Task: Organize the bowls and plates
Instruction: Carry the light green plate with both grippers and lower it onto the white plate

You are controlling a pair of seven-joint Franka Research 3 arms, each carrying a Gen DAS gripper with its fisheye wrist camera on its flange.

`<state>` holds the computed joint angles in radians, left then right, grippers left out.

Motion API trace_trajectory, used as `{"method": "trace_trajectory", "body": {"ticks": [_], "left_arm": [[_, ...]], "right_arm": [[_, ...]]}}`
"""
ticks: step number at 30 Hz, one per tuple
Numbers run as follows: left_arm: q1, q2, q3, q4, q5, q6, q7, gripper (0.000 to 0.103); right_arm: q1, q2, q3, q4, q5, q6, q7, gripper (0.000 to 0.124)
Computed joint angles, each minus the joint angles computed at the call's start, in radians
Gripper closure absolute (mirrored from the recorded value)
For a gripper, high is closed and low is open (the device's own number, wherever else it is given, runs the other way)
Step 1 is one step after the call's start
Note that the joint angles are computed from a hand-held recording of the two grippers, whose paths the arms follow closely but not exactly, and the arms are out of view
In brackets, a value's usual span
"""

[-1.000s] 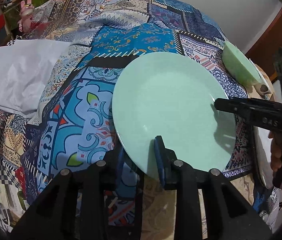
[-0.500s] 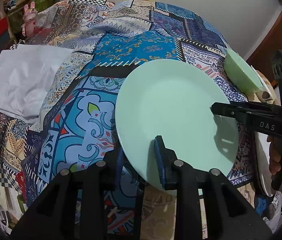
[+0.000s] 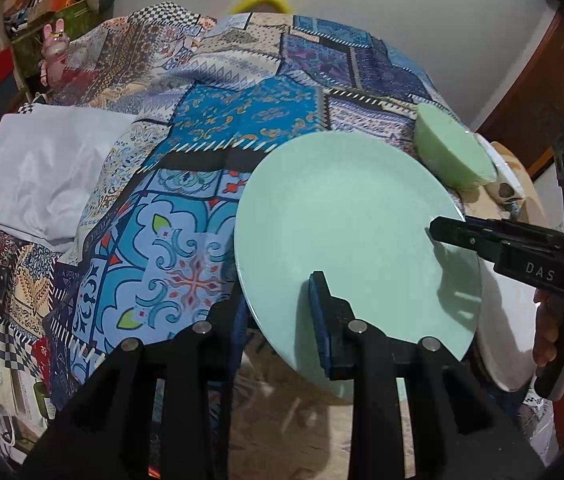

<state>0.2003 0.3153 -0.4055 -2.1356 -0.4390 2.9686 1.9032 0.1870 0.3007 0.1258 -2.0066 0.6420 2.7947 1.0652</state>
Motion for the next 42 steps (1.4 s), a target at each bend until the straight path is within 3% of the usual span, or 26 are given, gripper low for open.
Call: {"method": "trace_trajectory", "body": {"ticks": [8,17,21,33,42], "left_arm": [[-0.033,-0.084,-0.008,-0.055,-0.039,0.029,0.014,0.074],[-0.114,-0.145,0.022,-0.084,-0.109,0.042,0.039,0.074],[-0.161,-0.156,0.044,-0.089,-0.101,0.043,0.023,0.074],[-0.241,-0.15,0.043,-0.071,-0.11,0.024,0.024,0.074],[-0.269,-0.112,0.032,-0.043,-0.05,-0.008,-0.03,0.074]], "right_arm": [[-0.029,-0.092,0.018,-0.081,0.151,0.022,-0.115,0.097],[-0.02,-0.178,-0.019,-0.16,0.281,0.034,-0.229,0.097],[-0.015,-0.212,-0.041,-0.198,0.306,0.038,-0.248,0.097],[-0.015,-0.309,-0.102,-0.314,0.321,0.062,-0.248,0.097],[-0.019,-0.349,-0.132,-0.382,0.371,0.064,-0.267,0.097]]}}
